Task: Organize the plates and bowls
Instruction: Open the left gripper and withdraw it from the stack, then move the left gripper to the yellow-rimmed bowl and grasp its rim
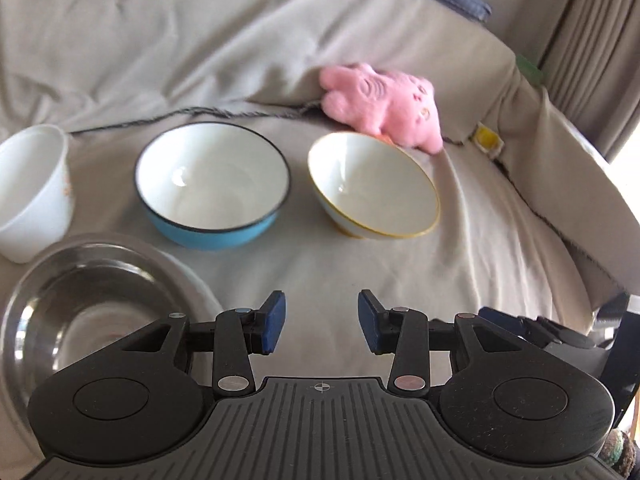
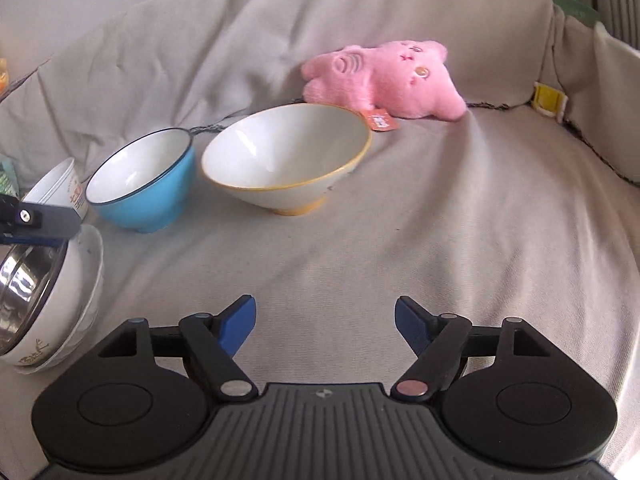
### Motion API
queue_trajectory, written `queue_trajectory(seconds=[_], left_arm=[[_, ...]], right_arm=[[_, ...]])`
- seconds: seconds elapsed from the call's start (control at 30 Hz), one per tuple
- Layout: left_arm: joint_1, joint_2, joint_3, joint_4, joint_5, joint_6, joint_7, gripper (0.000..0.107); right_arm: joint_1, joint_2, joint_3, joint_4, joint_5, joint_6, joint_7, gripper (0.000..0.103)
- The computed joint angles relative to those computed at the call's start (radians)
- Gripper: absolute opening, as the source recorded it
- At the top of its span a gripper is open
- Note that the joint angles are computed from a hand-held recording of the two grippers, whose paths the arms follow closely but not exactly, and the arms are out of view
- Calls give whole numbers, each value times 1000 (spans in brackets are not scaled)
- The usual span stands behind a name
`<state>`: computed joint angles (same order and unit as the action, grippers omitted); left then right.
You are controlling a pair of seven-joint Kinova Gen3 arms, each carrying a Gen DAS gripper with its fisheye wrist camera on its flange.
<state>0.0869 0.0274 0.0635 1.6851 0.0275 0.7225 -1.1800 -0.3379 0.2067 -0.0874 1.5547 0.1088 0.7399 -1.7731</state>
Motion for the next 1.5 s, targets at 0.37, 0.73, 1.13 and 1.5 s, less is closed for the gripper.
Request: queue_trajectory(seconds=[0.37, 0.73, 1.13, 1.5], left_arm=[[95, 102, 9, -46, -127, -10, 137, 44], [6, 98, -3, -136, -26, -22, -70, 44], [-82, 426, -18, -521, 40, 143, -189, 44], [-49, 580, -27, -701, 37, 251, -222, 40]], right_arm=[[57, -15, 12, 137, 3, -199, -19, 78], [122, 0, -4, -5, -165, -113, 146, 77], [46, 213, 64, -281, -129, 14, -120, 60], [180, 294, -51, -294, -265, -11, 27, 34]])
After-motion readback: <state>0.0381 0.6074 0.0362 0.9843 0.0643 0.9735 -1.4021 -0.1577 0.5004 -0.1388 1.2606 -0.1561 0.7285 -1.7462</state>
